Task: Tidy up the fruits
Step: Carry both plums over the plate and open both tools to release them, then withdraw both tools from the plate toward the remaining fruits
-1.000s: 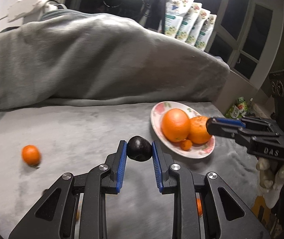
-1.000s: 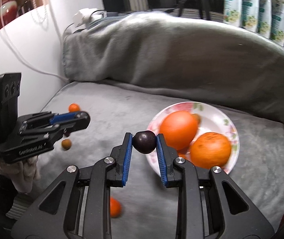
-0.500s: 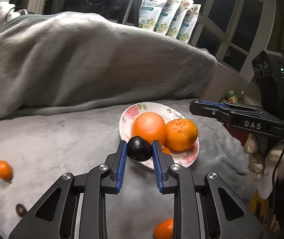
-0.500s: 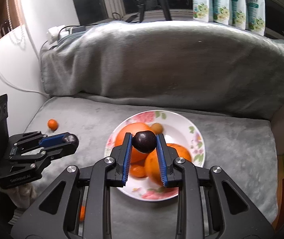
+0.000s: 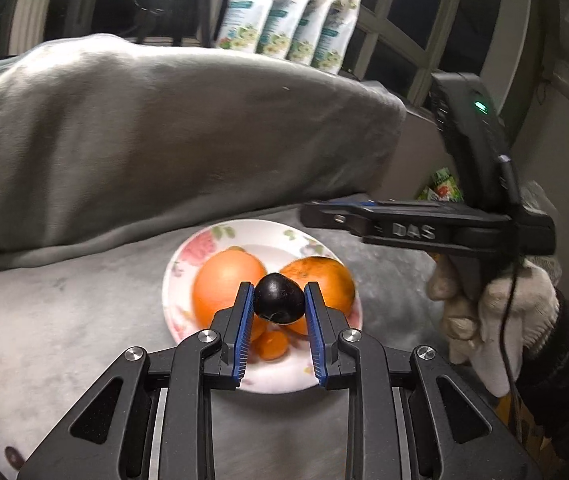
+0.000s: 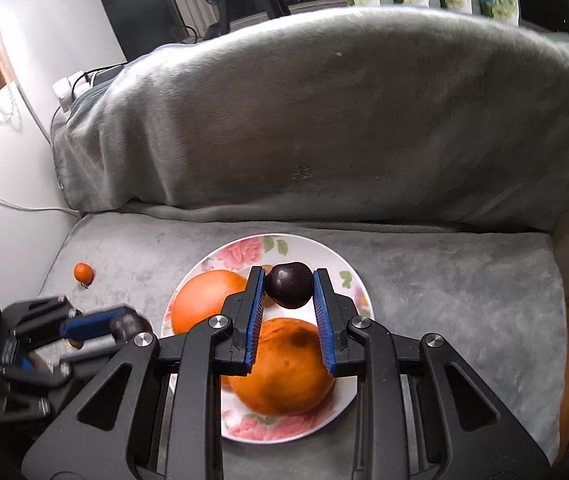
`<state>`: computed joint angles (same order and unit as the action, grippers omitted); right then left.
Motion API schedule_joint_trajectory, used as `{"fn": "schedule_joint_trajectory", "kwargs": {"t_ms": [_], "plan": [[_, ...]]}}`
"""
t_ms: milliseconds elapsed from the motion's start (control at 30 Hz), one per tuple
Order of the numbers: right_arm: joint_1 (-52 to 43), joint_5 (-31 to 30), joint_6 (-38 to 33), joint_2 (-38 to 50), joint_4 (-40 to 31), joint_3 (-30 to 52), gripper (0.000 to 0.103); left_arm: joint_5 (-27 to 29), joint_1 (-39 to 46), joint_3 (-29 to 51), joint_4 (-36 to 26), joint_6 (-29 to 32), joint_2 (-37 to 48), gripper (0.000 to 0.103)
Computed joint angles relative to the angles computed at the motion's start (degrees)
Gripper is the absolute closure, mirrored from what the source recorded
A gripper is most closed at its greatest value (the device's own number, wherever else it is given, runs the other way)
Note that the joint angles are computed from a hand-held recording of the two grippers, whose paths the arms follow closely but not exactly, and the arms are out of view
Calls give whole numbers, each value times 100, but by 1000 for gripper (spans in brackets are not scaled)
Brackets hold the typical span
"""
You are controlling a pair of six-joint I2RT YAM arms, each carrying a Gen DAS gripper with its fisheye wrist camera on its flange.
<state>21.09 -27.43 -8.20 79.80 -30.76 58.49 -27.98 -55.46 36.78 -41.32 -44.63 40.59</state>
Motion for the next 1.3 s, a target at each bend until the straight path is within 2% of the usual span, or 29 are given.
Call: {"fn": "schedule_joint_trajectory", "kwargs": {"t_ms": [300,700,767,833,1000,1100,1233,1300], "plan": [[-19,-148,24,524,156,108,78,218,21,20,342,111,483,79],[-50,-278,-23,567,150,107,77,206,2,79,406,110,679,78],[-54,-303,8,548,176,93,69,129,-54,97,371,83,710,71],[-73,-350,73,485,259,41,42,64,-86,104,356,86,705,58],[-78,-398,102,350,343,-30,36,-21,-92,106,354,90,670,42],[-55,-338,101,284,399,-80,21,-73,-123,124,353,84,705,39],[-32,-268,128,214,429,-108,14,-194,-204,174,296,9,758,30],[-38,-276,162,154,468,-139,13,-236,-246,196,257,-10,764,27]]}}
